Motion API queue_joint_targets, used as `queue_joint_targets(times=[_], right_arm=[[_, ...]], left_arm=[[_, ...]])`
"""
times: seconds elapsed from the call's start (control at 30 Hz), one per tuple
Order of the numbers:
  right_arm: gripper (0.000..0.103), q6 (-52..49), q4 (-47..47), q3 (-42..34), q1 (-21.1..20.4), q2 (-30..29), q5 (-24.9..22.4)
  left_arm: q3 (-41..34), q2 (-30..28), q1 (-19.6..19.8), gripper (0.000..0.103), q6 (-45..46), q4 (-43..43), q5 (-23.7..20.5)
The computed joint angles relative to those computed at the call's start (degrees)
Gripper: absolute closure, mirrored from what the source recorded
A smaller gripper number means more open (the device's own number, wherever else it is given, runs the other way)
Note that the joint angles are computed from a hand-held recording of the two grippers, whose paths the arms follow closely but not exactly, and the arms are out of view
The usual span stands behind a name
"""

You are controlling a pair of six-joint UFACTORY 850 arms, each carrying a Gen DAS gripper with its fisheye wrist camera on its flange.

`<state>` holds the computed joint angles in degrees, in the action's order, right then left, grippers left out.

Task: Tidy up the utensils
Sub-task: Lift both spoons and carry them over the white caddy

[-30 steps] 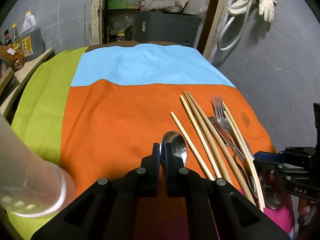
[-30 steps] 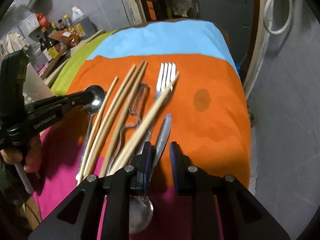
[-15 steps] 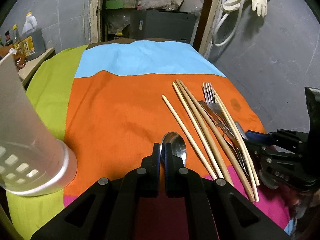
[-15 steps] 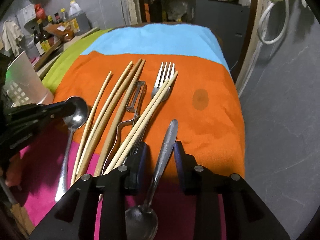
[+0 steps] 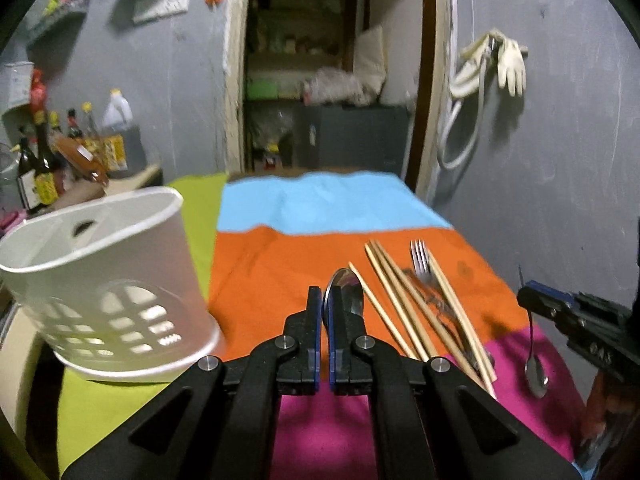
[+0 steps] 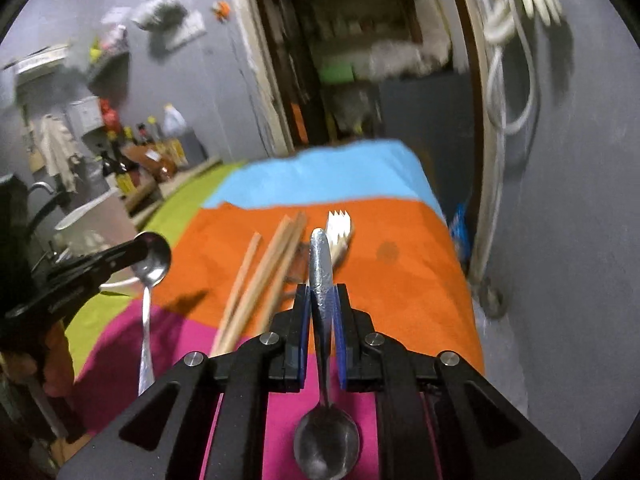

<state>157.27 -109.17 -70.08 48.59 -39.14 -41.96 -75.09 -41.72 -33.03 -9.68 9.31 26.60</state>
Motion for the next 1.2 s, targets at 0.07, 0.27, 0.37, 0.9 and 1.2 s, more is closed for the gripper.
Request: queue_joint_targets(times=[0.07, 0.27, 0.37, 0.9, 1.2], right_arm=[[0.094, -0.91, -0.82, -0.31, 1.52, -0.41, -4.13], [0.094, 0.75, -5.78, -1.95, 3.19, -1.72, -11.37], [0.094, 1.85, -9.32, -3.59, 2.68, -2.26, -12.14], [0.094, 11.24, -33.72, -28.48, -1.71, -12.76, -3.66], [0.094, 7.24, -34.82, -51.62, -2.33, -26.11, 5.42]], left_arm=[[1.57, 1.04, -0.28, 0.102, 2.78, -3.56, 2.77], [5.57, 4.38, 0.18, 0.102, 7.57, -9.45, 8.33], [6.79, 6.47, 0.94, 0.102, 9.24, -12.23, 8.87], [8.25, 14.18, 8.92, 0.102, 26.37, -35.26, 14.67], [0.36, 5.99, 11.46, 0.102, 36.12, -45.89, 19.23]])
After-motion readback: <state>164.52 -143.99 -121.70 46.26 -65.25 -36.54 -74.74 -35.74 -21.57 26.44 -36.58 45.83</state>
